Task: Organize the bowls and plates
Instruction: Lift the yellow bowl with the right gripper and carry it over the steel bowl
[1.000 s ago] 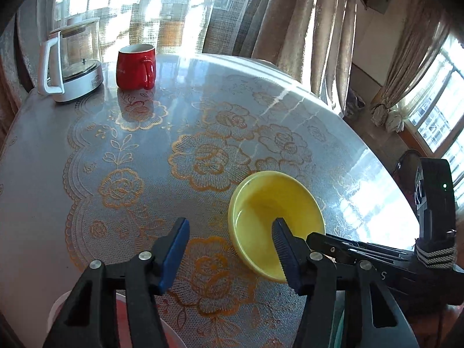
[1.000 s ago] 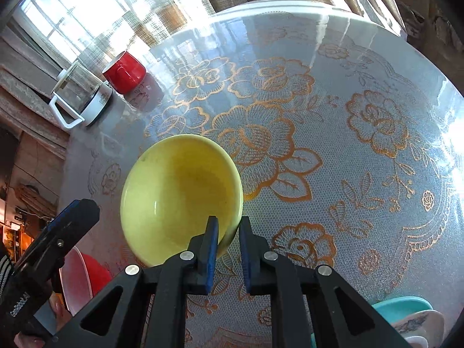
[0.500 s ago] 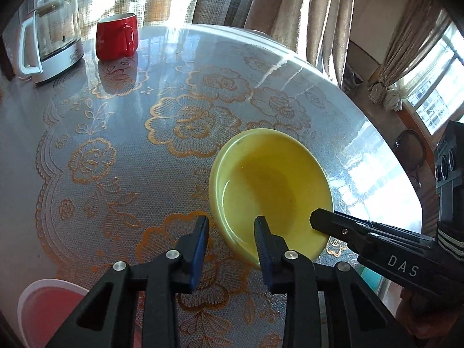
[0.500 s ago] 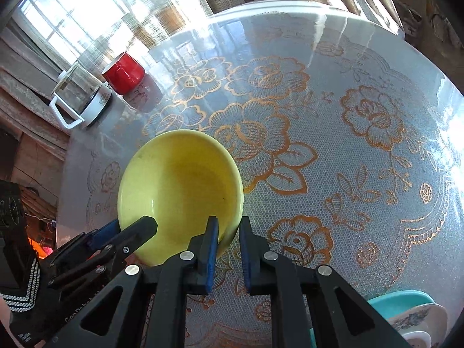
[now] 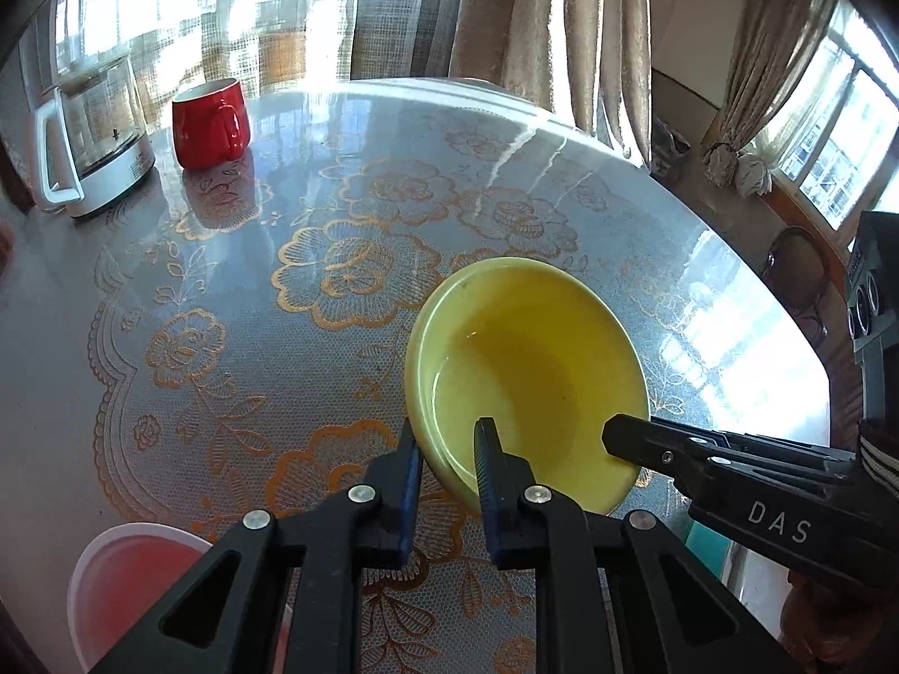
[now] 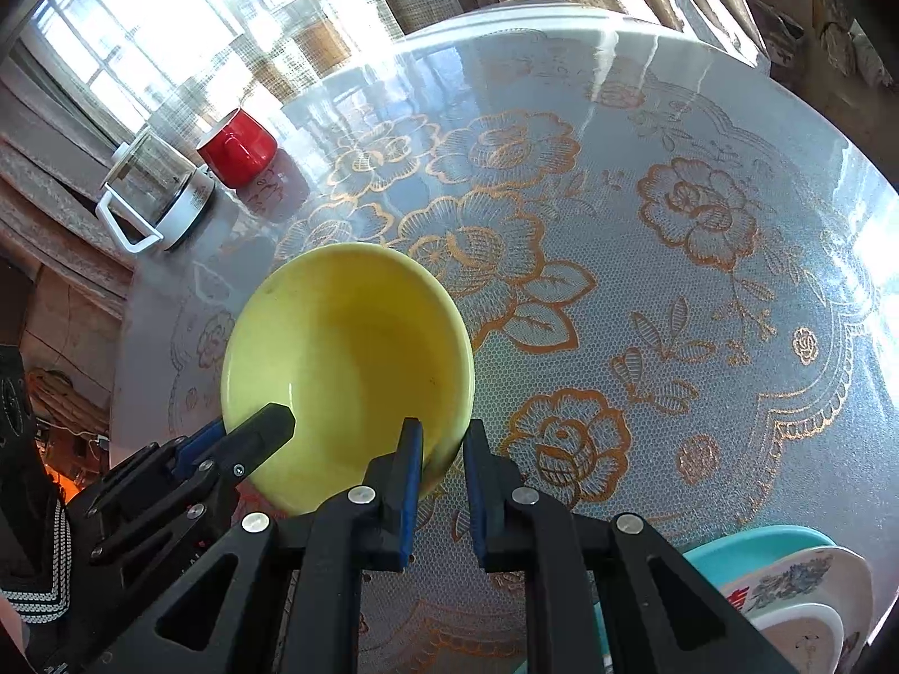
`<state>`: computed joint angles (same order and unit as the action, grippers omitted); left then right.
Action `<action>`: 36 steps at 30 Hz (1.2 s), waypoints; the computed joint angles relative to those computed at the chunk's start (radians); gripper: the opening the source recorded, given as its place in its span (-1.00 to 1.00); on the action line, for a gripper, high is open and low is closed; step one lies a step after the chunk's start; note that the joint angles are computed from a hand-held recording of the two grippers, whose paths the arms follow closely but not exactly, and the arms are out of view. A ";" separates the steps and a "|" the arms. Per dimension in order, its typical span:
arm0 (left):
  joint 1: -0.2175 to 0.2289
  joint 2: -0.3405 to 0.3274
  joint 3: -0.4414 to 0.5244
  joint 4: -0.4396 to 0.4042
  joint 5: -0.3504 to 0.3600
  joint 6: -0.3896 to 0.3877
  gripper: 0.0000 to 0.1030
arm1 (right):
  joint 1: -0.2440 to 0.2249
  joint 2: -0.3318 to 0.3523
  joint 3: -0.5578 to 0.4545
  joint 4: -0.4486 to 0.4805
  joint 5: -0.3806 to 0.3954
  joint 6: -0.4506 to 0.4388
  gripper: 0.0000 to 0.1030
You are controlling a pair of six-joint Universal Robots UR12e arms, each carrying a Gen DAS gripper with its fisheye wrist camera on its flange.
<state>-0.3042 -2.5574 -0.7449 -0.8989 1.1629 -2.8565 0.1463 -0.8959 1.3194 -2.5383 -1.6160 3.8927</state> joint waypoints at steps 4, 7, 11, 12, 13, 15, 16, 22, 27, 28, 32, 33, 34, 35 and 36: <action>0.002 0.000 0.007 -0.012 -0.013 0.006 -0.64 | 0.000 -0.015 0.025 -0.034 -0.002 0.020 -0.72; 0.002 0.003 0.005 -0.007 -0.005 0.010 -0.65 | 0.003 -0.022 0.038 -0.054 -0.003 0.037 -0.72; 0.000 0.024 -0.031 0.030 -0.003 0.023 -0.65 | 0.012 -0.031 0.053 -0.079 -0.023 0.050 -0.71; 0.000 0.029 -0.039 0.037 -0.006 0.029 -0.65 | 0.014 -0.035 0.059 -0.088 -0.032 0.056 -0.71; -0.001 0.038 -0.053 0.048 -0.008 0.034 -0.65 | 0.017 -0.042 0.071 -0.099 -0.041 0.063 -0.71; 0.000 0.053 -0.074 0.068 -0.017 0.043 -0.64 | 0.022 -0.055 0.091 -0.130 -0.055 0.079 -0.71; 0.001 0.060 -0.085 0.079 -0.024 0.047 -0.64 | 0.024 -0.062 0.102 -0.147 -0.063 0.084 -0.71; 0.005 0.104 -0.157 0.139 -0.054 0.061 -0.64 | 0.041 -0.099 0.152 -0.205 -0.114 0.093 -0.71; 0.008 0.121 -0.185 0.140 -0.063 0.051 -0.64 | 0.048 -0.122 0.187 -0.236 -0.111 0.110 -0.71; 0.008 0.123 -0.188 0.135 -0.064 0.048 -0.64 | 0.050 -0.125 0.193 -0.244 -0.112 0.109 -0.71; 0.011 0.146 -0.234 0.186 -0.088 0.032 -0.64 | 0.058 -0.137 0.208 -0.255 -0.128 0.101 -0.70; 0.012 0.153 -0.248 0.204 -0.095 0.031 -0.64 | 0.059 -0.139 0.211 -0.256 -0.133 0.102 -0.70; 0.012 0.160 -0.264 0.230 -0.096 0.028 -0.64 | 0.060 -0.141 0.215 -0.258 -0.136 0.108 -0.70; 0.012 0.167 -0.280 0.258 -0.098 0.026 -0.64 | 0.061 -0.142 0.218 -0.263 -0.136 0.111 -0.70; 0.013 0.173 -0.295 0.279 -0.101 0.028 -0.64 | 0.062 -0.143 0.222 -0.270 -0.134 0.112 -0.70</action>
<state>-0.2909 -2.3843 -1.0400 -0.6197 1.0621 -2.8287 0.2082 -1.0390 1.5410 -2.8080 -1.7496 4.0044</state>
